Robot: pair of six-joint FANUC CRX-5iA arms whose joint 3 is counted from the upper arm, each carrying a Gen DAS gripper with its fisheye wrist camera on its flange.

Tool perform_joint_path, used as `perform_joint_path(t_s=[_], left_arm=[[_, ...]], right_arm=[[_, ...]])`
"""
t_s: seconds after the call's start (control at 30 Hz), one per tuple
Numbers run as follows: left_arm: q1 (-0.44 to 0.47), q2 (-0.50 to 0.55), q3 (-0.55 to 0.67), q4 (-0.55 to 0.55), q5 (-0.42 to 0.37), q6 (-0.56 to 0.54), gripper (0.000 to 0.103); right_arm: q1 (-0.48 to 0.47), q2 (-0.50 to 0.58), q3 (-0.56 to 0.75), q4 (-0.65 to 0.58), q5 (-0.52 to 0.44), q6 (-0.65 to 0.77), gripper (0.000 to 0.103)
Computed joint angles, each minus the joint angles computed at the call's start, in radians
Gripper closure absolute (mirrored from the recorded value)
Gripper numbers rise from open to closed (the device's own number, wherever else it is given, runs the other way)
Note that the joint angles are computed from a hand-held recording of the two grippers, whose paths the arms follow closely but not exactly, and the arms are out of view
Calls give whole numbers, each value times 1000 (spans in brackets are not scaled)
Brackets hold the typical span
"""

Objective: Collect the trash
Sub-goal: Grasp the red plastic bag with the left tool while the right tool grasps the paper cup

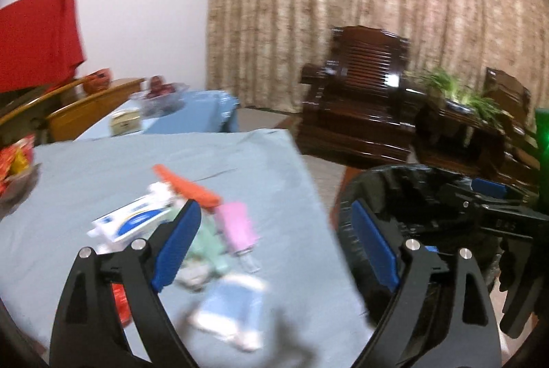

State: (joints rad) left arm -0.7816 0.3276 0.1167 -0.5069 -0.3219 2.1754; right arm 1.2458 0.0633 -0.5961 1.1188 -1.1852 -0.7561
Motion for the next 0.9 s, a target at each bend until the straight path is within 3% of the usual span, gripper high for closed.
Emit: perform_joint_path(t_s=[0.17,0.4,0.67,0.9], left_arm=[[22,-71,-49,-136,-75,146,17],[72,-129,-122,-212,-146,258,17],[121,-130,-165,-192,-166,267,17],[139,-103,-165,-186,-174,266,17]], right_arm=[[-49,96,90,102,134,43,6],[-76,225,212,132,246,103,6],[-98,323,296,100,377,208,6],[-102,388,357,42,421,313,6]])
